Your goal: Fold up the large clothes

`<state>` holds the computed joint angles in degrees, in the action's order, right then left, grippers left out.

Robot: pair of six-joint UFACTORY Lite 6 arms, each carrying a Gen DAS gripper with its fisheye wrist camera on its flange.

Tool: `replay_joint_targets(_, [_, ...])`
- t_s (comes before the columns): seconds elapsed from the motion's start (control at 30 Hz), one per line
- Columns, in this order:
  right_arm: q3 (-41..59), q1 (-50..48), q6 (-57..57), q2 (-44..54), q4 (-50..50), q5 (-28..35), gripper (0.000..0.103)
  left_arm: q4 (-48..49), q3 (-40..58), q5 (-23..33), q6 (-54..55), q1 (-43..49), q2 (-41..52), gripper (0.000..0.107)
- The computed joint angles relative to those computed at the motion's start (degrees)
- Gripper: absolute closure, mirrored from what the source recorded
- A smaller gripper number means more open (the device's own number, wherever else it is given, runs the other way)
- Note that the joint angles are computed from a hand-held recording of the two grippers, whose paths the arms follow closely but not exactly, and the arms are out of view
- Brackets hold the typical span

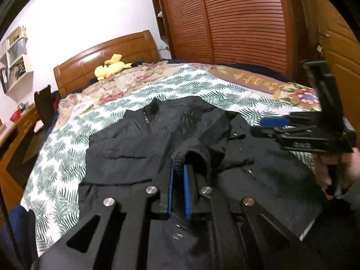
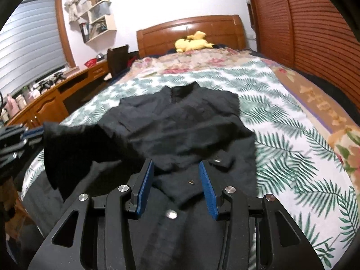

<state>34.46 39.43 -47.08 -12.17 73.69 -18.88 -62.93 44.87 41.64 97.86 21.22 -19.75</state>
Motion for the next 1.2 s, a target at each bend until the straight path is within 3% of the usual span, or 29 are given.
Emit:
replay_joint_targets(0.23, [7.8, 2.0, -2.1, 9.9, 2.0, -1.2, 0.061, 2.4, -5.4, 5.6, 3.6, 7.4, -3.5, 0.1])
replay_joint_targets(0.57, [10.7, 2.0, -5.4, 13.0, 4.3, -1.0, 0.061, 4.8, -11.3, 9.3, 5.5, 12.6, -6.2, 0.1])
replay_joint_targets(0.73, [10.8, 2.5, -3.0, 13.5, 1.9, -0.1, 0.061, 6.4, -11.1, 17.0, 6.0, 20.4, -6.0, 0.097])
replay_joint_targets(0.83, [11.6, 2.9, -0.5, 14.6, -0.6, 1.0, 0.061, 6.8, -11.8, 20.2, 8.4, 25.8, -6.3, 0.088])
replay_joint_targets(0.97, [13.5, 4.8, -0.2, 16.9, -1.2, 1.0, 0.061, 6.4, -11.5, 19.8, 10.7, 28.8, -4.1, 0.081])
replay_joint_targets(1.2, [16.3, 8.9, 3.8, 20.9, -6.3, 3.1, 0.061, 4.8, -10.2, 13.3, 12.6, 27.4, 3.3, 0.077])
